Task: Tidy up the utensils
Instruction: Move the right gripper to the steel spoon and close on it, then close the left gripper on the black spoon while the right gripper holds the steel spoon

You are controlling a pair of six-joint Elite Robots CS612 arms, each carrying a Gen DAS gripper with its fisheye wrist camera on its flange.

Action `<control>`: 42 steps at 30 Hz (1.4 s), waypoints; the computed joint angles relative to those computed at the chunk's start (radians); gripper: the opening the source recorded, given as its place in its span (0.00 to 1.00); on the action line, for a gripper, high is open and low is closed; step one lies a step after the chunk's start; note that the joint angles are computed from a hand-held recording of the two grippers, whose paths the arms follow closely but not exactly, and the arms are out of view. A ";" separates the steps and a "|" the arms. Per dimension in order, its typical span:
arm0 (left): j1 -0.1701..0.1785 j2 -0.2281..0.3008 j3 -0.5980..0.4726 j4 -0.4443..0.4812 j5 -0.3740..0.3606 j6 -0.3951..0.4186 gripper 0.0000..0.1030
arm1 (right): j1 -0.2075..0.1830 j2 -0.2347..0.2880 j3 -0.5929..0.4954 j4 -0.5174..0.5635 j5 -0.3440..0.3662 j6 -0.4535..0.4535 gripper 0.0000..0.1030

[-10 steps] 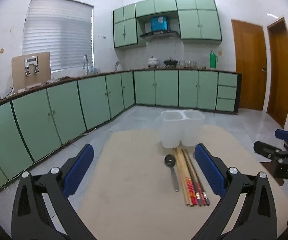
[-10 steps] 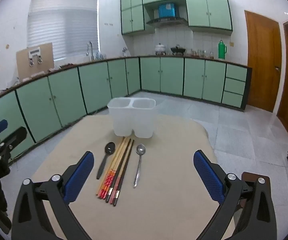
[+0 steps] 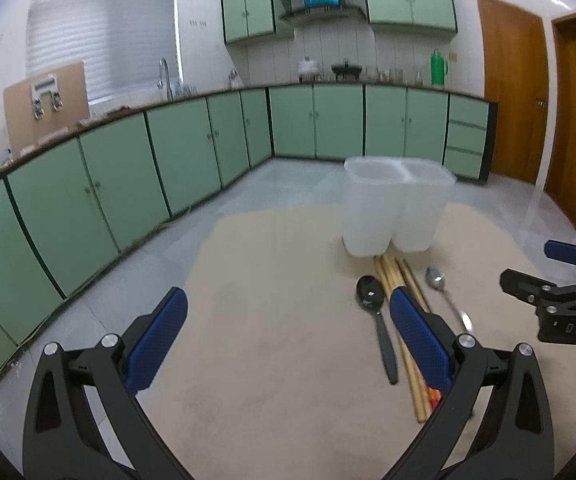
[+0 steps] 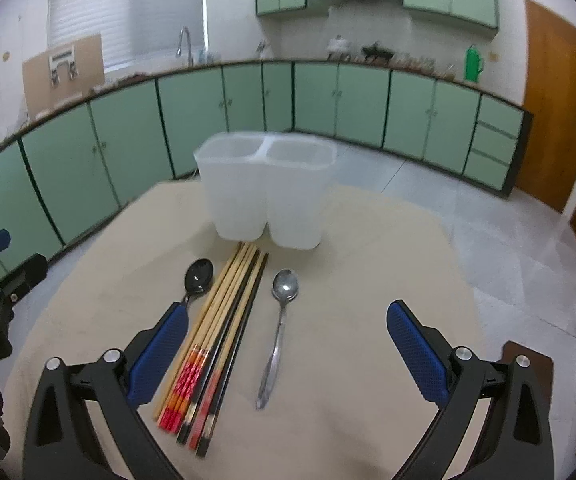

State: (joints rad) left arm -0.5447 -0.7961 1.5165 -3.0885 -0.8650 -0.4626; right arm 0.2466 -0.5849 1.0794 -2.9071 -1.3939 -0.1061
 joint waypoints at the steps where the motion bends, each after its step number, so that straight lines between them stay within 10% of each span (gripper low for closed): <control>1: 0.009 0.010 -0.016 0.019 -0.015 -0.007 0.95 | -0.001 0.021 -0.041 0.037 0.001 -0.008 0.94; 19: 0.060 0.108 -0.182 0.172 -0.182 -0.015 0.95 | -0.004 0.216 -0.406 0.471 0.116 0.027 0.50; 22: 0.062 0.127 -0.215 0.204 -0.225 -0.012 0.95 | -0.004 0.200 -0.380 0.452 0.124 0.016 0.27; 42: 0.077 0.192 -0.328 0.438 -0.318 -0.033 0.95 | -0.011 0.162 -0.333 0.426 0.123 -0.022 0.28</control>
